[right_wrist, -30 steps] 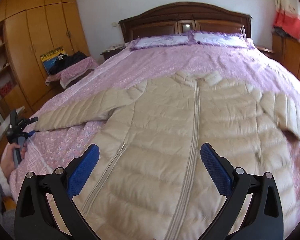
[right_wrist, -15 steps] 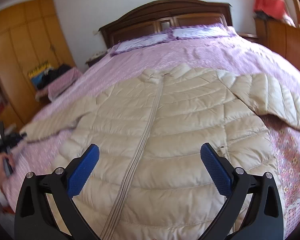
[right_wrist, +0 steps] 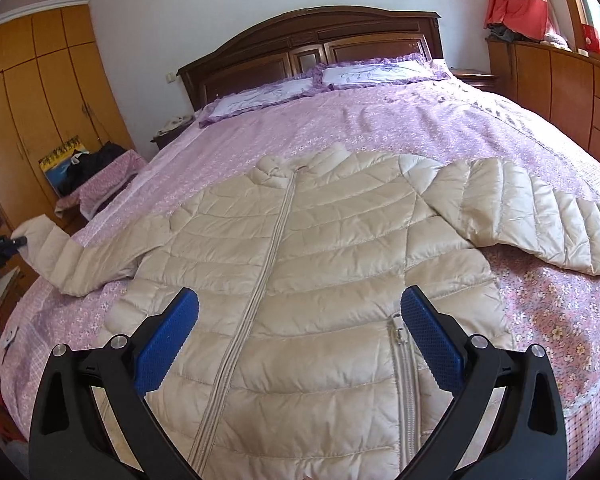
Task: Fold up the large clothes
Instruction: 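Lift the sleeve with the left tool and carry it across the jacket body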
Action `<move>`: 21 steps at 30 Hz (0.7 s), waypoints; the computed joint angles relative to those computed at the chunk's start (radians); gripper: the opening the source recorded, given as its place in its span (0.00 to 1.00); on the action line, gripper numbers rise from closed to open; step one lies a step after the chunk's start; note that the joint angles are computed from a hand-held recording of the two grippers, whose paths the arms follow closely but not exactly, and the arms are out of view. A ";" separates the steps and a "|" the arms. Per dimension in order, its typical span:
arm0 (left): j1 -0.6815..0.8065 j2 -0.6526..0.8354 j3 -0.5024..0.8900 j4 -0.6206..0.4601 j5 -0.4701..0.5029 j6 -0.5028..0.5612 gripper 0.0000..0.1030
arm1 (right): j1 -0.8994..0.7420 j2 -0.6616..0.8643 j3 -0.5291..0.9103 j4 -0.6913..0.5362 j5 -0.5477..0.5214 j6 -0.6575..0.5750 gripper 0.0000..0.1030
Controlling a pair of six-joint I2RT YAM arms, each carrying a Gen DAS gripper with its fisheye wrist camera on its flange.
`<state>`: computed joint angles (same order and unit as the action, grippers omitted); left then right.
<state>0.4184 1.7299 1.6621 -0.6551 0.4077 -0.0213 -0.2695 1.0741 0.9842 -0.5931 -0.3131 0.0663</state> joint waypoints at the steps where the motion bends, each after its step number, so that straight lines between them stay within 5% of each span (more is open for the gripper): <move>1: -0.016 -0.011 -0.001 -0.005 -0.006 -0.005 0.15 | -0.014 0.001 0.006 -0.009 -0.009 -0.002 0.95; 11: -0.237 -0.045 0.073 -0.056 -0.067 -0.101 0.15 | -0.196 0.029 0.074 -0.087 -0.150 -0.007 0.95; 15: -0.354 -0.012 0.179 -0.113 -0.108 -0.144 0.15 | -0.277 0.069 0.172 -0.155 -0.055 -0.099 0.95; 21: -0.519 0.035 0.286 -0.138 -0.178 -0.190 0.15 | -0.529 0.172 0.261 -0.195 -0.228 -0.108 0.95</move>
